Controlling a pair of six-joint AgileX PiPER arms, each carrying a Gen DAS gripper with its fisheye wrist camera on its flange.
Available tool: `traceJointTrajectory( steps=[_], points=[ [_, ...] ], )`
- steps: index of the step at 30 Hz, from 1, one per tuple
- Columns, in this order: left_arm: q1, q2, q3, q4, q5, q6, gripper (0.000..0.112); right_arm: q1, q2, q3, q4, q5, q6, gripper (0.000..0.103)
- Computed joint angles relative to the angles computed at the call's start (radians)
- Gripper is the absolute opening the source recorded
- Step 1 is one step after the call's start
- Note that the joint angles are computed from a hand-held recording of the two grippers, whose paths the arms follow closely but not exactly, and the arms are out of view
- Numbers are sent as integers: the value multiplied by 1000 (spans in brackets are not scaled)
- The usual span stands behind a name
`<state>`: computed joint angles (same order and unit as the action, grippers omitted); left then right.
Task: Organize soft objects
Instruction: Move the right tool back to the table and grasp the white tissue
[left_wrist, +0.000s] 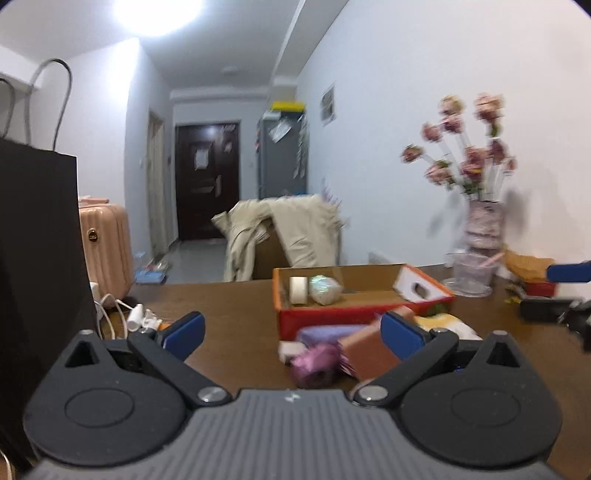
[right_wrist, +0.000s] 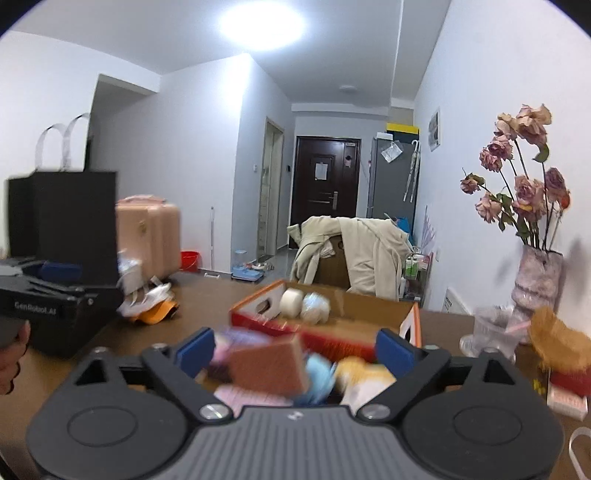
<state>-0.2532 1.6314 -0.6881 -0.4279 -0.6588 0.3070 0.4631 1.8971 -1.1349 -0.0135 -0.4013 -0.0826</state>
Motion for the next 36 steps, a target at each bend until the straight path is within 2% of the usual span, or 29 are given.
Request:
traceJointTrajectory(
  steps=[2, 3, 6, 8, 9, 12, 17, 20, 23, 29, 36],
  points=[
    [-49, -4, 108, 11, -99, -32, 103, 56, -29, 152, 135, -119, -124, 98],
    [-72, 4, 170, 35, -173, -68, 103, 80, -27, 197, 180, -159, -162, 99],
    [-157, 44, 290, 1, -328, -86, 103, 160, -6, 322, 268, -272, -221, 99],
    [-199, 69, 328, -22, -361, -104, 103, 208, 8, 381, 297, -307, -186, 99],
    [-198, 84, 330, -3, -363, -122, 103, 212, 14, 395, 264, -305, -129, 99],
    [-200, 108, 304, 10, -340, -145, 103, 207, 37, 381, 181, -261, 16, 96],
    [-185, 144, 263, -10, -312, -151, 103, 205, 52, 360, 247, -263, -17, 95],
    [-164, 161, 234, -4, -275, -148, 103, 177, 67, 317, 252, -213, -3, 88],
    [-147, 177, 186, -27, -236, -111, 103, 145, 90, 271, 216, -187, 22, 87],
    [-60, 213, 60, 2, -124, -86, 103, 97, 160, 115, 158, -60, 46, 77],
    [52, 300, -172, -28, 99, -43, 95, 80, 287, -142, 161, 127, -14, 73]
  ],
)
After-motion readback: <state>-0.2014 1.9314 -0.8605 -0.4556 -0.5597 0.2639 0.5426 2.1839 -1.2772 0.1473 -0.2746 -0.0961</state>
